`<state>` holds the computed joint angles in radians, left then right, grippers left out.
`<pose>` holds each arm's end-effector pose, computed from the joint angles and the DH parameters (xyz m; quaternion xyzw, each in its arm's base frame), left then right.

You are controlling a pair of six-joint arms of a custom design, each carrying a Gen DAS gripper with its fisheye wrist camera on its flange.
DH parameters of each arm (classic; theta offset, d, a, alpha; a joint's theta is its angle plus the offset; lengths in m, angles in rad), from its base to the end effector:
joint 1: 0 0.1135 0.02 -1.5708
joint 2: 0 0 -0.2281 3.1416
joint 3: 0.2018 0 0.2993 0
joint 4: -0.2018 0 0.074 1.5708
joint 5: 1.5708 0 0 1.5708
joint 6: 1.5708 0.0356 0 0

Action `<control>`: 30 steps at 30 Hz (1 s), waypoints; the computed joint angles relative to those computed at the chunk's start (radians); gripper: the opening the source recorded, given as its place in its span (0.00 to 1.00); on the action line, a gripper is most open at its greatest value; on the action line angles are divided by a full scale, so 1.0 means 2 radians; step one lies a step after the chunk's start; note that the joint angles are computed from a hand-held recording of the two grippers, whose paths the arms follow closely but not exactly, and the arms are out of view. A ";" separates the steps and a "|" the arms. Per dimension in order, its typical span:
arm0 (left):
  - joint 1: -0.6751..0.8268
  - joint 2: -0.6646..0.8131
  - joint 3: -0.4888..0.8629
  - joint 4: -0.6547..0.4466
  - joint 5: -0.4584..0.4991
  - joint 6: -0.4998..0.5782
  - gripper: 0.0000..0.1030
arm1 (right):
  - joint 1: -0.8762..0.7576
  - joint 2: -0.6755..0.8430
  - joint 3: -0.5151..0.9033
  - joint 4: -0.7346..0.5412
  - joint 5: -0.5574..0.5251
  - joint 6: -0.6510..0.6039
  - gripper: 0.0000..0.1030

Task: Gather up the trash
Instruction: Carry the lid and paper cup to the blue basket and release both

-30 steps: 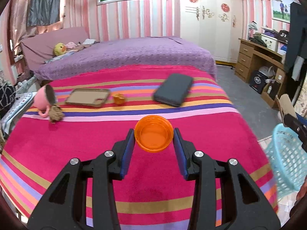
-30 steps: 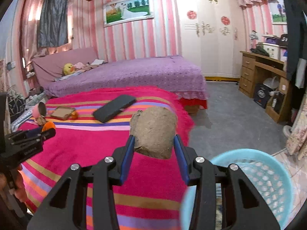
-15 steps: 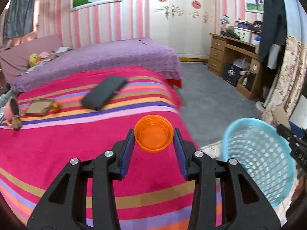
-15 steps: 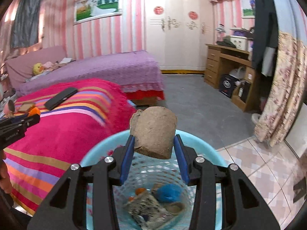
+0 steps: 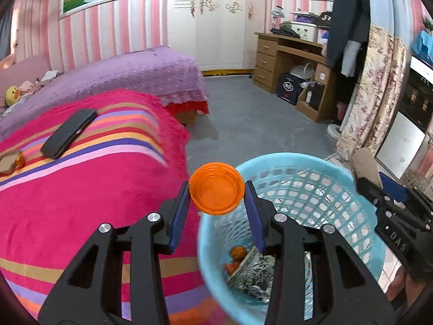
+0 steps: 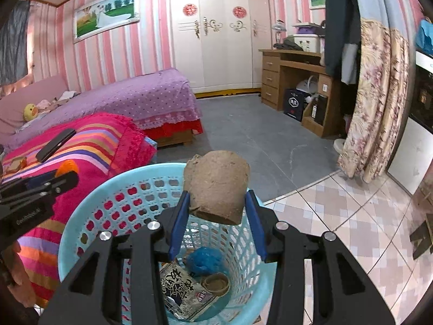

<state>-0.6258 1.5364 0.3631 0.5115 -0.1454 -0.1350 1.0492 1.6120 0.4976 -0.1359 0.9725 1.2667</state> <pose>0.2195 -0.1523 0.0272 0.1868 0.8770 -0.1020 0.4308 0.1461 0.1953 0.0154 0.1689 0.8595 -0.0559 0.4792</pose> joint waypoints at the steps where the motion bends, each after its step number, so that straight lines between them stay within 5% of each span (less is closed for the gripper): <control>1: -0.011 0.007 0.007 0.002 -0.007 0.001 0.38 | 0.000 -0.002 -0.004 0.002 0.000 0.003 0.41; 4: -0.030 0.018 0.017 0.007 -0.012 0.006 0.43 | 0.000 -0.003 -0.008 0.005 0.001 0.005 0.41; 7: -0.033 0.010 0.009 0.013 -0.010 0.001 0.74 | -0.001 0.000 -0.006 0.000 0.002 0.008 0.41; 14: -0.003 -0.027 -0.038 0.049 -0.032 0.030 0.90 | 0.006 0.007 0.003 -0.013 0.010 0.020 0.41; 20: 0.055 -0.091 -0.076 0.041 -0.007 0.054 0.91 | 0.005 0.022 0.020 -0.017 0.008 0.018 0.51; 22: 0.080 -0.117 -0.088 0.031 0.008 0.064 0.91 | 0.005 0.027 0.028 -0.018 0.009 0.019 0.69; 30: 0.197 -0.221 -0.116 -0.033 0.084 0.104 0.93 | 0.007 0.070 0.105 -0.055 0.017 0.008 0.92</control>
